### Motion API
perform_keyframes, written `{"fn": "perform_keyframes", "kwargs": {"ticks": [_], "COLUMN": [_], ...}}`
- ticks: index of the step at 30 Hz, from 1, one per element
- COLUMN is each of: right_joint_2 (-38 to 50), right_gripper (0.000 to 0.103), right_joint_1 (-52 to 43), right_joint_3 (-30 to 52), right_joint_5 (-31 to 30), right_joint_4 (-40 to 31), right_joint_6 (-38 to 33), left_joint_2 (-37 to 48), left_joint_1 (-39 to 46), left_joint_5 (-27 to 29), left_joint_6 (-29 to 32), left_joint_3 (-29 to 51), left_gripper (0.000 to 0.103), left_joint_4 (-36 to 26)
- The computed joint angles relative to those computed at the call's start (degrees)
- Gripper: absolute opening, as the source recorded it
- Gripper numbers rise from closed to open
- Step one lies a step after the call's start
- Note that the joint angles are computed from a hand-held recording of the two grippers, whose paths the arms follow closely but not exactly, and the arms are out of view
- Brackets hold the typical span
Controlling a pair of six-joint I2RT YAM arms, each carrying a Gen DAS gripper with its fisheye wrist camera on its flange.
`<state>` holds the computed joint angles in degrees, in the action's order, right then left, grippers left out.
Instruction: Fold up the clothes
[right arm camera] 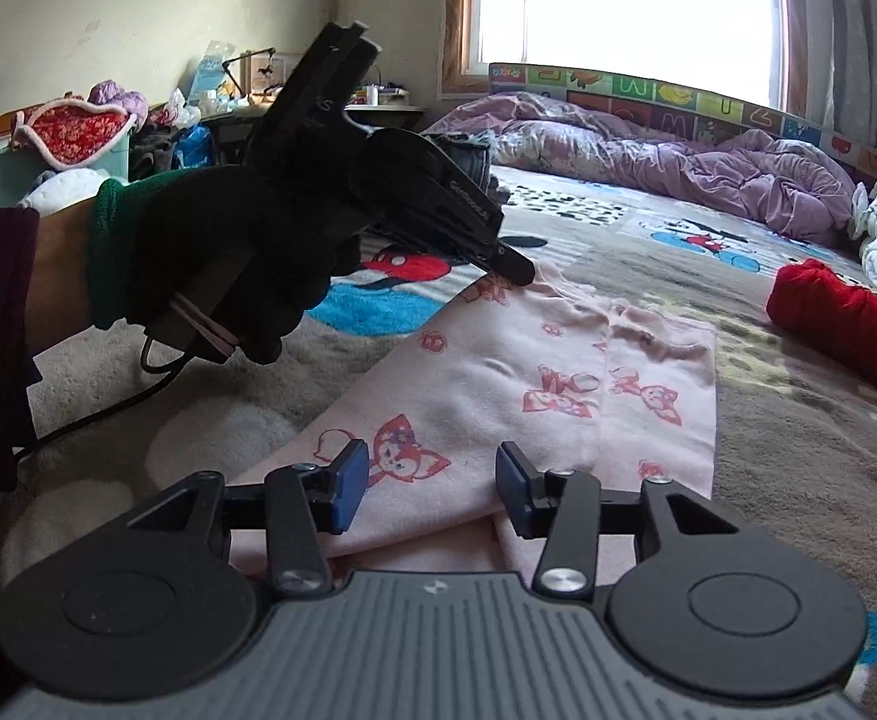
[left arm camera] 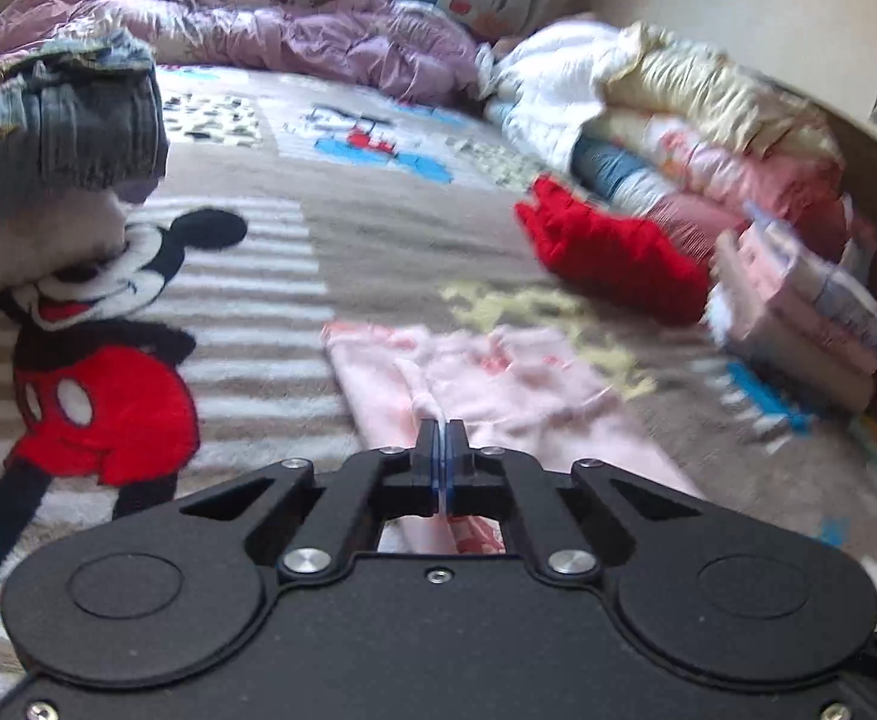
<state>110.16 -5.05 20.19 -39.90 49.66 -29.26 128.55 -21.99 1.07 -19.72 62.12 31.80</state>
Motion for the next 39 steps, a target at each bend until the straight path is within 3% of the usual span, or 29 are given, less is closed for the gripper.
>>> {"fn": "perform_keyframes", "kwargs": {"ticks": [4, 7, 9, 11, 14, 18, 24, 30, 34, 39], "right_joint_2": [-1.09, -2.81, -4.45, -6.26, -8.06, -8.66, -7.49, -5.14, -3.16, -3.98], "right_gripper": [0.048, 0.048, 0.048, 0.048, 0.048, 0.047, 0.048, 0.048, 0.048, 0.048], "right_joint_1": [1.97, 1.99, 0.99, -0.67, -4.82, -12.54, -23.11, -29.87, -32.66, -35.42], "right_joint_3": [0.2, 0.02, -0.84, -1.9, -3.85, -3.65, -1.56, -0.23, -0.75, -5.54], "right_joint_5": [3.28, 3.6, 2.13, 0.12, -3.82, -7.67, -10.92, -12.15, -10.62, -11.93], "right_joint_4": [-2.6, -4.43, -4.53, -4.31, -2.47, -4.76, -9.15, -14.3, -17.79, -17.59], "right_joint_6": [-1.32, -1.47, -1.56, -2.14, -3.66, -7.96, -19.1, -33.85, -47.45, -61.04], "left_joint_2": [0.86, -0.01, -1.14, -2.65, -4.67, -7.41, -11.99, -14.43, -13.27, -7.14], "left_joint_1": [-0.97, -1.19, -1.54, -2.05, -2.82, -4.61, -9.2, -16.47, -25.57, -35.84], "left_joint_5": [-2.51, -3.43, -4.26, -5.51, -6.44, -7.77, -12.77, -22.2, -31.49, -42.09], "left_joint_6": [2.02, 2.45, 2.95, 3.42, 3.98, 5.25, 10.35, 16.08, 23.56, 35.09], "left_joint_3": [1.63, -0.13, -2.12, -4.34, -8.04, -14.11, -24.78, -35.91, -40.28, -42.32], "left_gripper": [0.001, 0.009, 0.018, 0.033, 0.041, 0.042, 0.045, 0.045, 0.046, 0.045], "left_joint_4": [-2.44, -0.38, 1.87, 3.67, 6.61, 10.96, 15.71, 23.78, 24.04, 29.96]}}
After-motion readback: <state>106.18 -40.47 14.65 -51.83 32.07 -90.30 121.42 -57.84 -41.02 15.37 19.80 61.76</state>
